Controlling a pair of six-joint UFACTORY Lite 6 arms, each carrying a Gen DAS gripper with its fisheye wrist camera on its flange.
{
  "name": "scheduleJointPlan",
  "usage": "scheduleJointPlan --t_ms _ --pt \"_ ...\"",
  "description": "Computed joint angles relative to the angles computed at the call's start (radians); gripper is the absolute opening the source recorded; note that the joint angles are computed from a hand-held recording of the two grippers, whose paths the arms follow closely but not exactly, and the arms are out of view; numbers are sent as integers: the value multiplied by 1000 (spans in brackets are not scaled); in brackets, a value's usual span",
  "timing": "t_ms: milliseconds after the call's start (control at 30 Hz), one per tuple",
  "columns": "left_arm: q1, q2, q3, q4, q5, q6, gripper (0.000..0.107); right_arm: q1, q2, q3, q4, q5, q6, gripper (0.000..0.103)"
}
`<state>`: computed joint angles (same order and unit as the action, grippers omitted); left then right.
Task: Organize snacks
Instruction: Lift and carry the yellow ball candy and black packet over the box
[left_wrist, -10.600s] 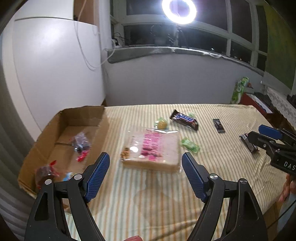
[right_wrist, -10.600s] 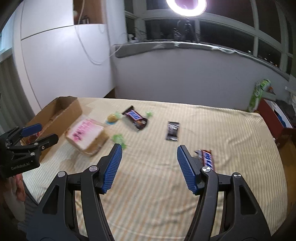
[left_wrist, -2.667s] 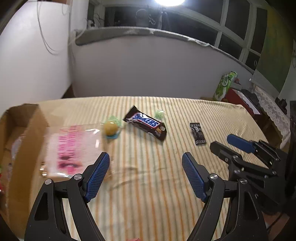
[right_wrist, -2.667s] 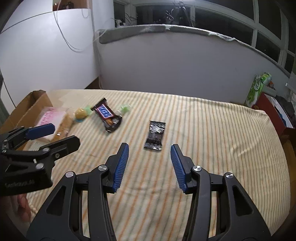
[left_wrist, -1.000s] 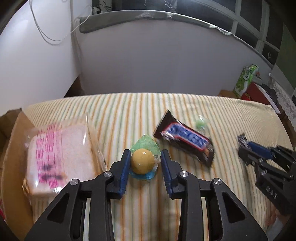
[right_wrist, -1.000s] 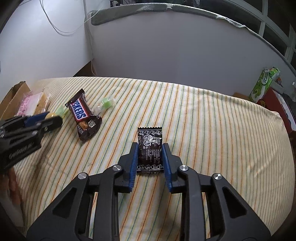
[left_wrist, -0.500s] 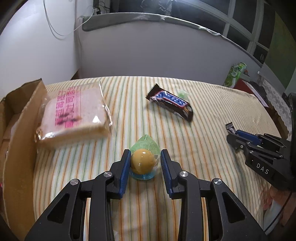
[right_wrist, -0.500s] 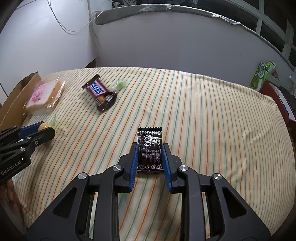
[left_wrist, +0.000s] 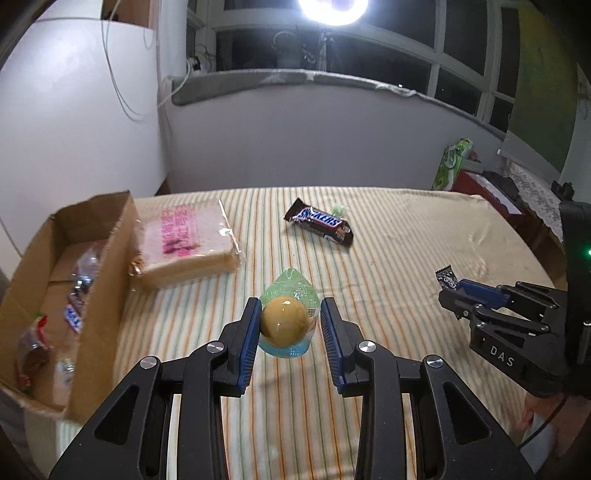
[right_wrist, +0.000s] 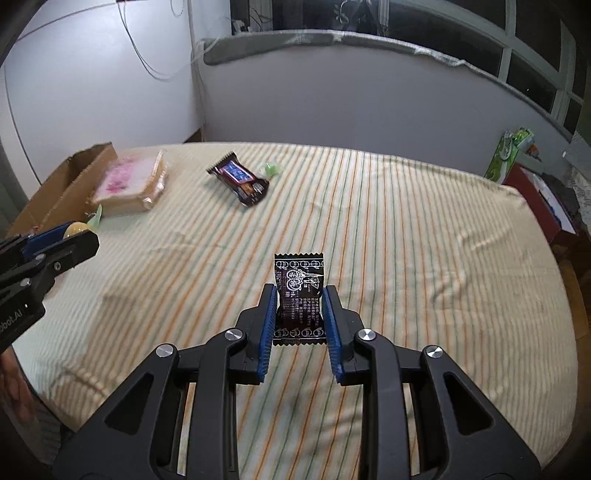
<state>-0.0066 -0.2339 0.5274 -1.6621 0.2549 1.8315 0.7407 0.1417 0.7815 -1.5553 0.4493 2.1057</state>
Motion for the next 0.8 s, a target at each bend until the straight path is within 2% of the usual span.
scheduleJointPlan --t_ms 200,433,633,800 --pt "61 -176 -65 243 60 -224 31 142 -136 -18 183 154 -129 26" --pt "161 -385 -112 456 177 -418 31 280 -207 33 285 321 -211 26" --pt "284 -511 -122 515 303 -453 31 370 -198 133 326 438 -280 26" --pt "461 -518 -94 468 443 -357 31 413 -76 309 346 480 -355 26"
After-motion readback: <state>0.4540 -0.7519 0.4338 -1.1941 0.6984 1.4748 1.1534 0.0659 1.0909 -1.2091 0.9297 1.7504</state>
